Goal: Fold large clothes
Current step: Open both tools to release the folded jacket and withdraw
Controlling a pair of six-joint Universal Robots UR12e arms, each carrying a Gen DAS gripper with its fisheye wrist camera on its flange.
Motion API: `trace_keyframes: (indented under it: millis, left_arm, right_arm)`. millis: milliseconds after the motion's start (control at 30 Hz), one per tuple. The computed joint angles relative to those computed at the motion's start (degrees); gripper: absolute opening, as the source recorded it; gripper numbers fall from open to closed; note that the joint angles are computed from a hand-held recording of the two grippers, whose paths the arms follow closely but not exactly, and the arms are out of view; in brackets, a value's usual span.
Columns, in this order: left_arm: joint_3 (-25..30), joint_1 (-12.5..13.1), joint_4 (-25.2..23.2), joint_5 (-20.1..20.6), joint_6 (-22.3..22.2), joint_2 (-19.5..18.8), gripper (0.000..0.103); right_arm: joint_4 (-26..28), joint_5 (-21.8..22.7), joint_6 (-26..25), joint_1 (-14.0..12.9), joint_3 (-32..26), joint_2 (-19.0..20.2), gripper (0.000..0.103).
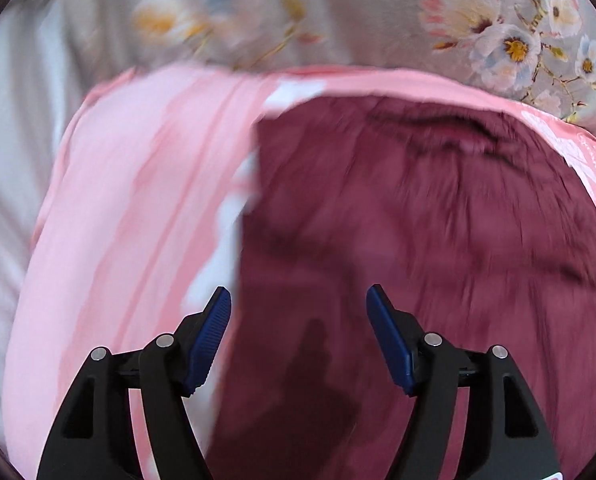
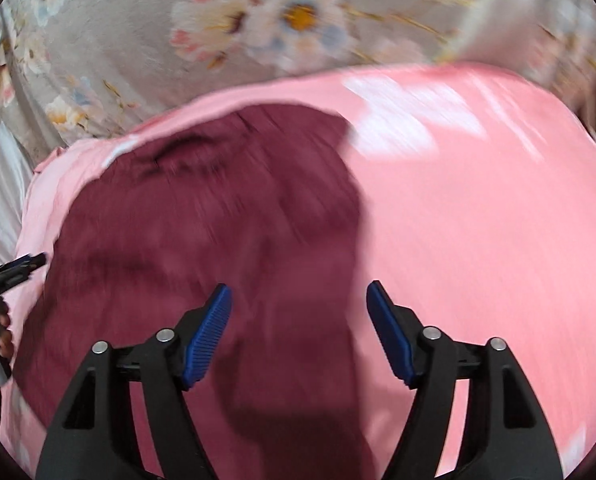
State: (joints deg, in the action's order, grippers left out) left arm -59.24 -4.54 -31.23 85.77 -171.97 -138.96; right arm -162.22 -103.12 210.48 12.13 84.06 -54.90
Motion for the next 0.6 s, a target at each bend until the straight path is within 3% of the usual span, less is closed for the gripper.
trace_keyframes:
  millis: [167, 267, 400, 533, 600]
  left_arm:
    - [-12.92, 3.56, -1.01, -6.26, -4.93, 6.91, 0.068]
    - [-16.80, 5.17, -1.19, -11.08, -7.68, 8.82, 0.068]
    - [-19.77, 5.84, 0.30, -14.51, -10.47, 9.93, 0.068]
    - [-21.00, 5.76, 2.91, -15.99, -12.41, 10.11, 0.068]
    - [-21.08, 5.57, 3.46, -15.79, -13.52, 10.09, 0.064]
  right_arm:
    - [-3.94, 2.38, 6.90, 1.12, 12.41, -5.72, 0.071]
    - [-8.23, 4.68, 9.41, 1.43, 15.55, -6.48, 0.072]
    - [-12.81, 6.90, 12.38, 1.73, 16.69, -5.81, 0.072]
    - [-14.40, 5.39, 12.76, 2.60, 15.28, -4.45, 0.073]
    - [-15.14, 4.82, 13.20, 2.80, 14.71, -3.84, 0.069]
